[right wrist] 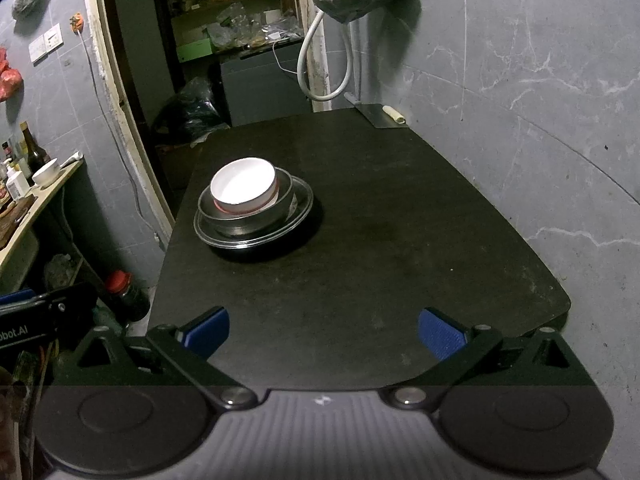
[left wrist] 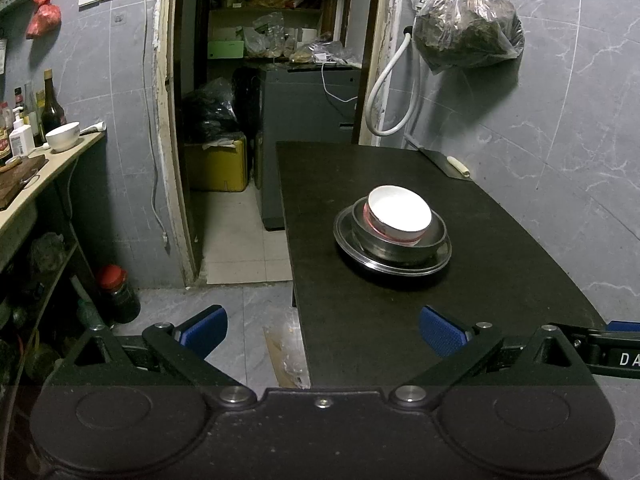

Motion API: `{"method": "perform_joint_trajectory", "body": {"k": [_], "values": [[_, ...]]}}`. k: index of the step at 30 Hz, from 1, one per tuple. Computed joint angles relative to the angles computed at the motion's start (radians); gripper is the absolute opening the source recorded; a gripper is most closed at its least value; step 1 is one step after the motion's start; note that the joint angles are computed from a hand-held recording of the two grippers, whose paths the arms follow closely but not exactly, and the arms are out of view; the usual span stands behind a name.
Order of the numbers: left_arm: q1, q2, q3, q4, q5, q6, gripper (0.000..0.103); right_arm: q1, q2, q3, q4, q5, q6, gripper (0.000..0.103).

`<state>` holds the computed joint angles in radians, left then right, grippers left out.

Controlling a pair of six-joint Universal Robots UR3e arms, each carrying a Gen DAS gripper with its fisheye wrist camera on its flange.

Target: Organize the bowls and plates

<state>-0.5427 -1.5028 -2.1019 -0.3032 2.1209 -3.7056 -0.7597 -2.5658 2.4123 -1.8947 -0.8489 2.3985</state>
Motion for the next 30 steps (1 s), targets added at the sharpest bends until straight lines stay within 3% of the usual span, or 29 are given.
{"method": "perform_joint_trajectory", "body": {"k": [16,21,30], "values": [[0.016,0.005,-0.004,0.016,-0.024,0.017,0.102,0.002,0.004,0.000,-0.007,-0.002,0.003,0.103],[0.030,0.006,0.034,-0.065,-0.035,0.010,0.102,0.007,0.013,0.000,-0.017,-0.007,0.008,0.103],[0.029,-0.004,0.031,-0.043,-0.040,0.033,0.102,0.016,0.036,0.002,-0.049,-0.010,0.018,0.103]]}}
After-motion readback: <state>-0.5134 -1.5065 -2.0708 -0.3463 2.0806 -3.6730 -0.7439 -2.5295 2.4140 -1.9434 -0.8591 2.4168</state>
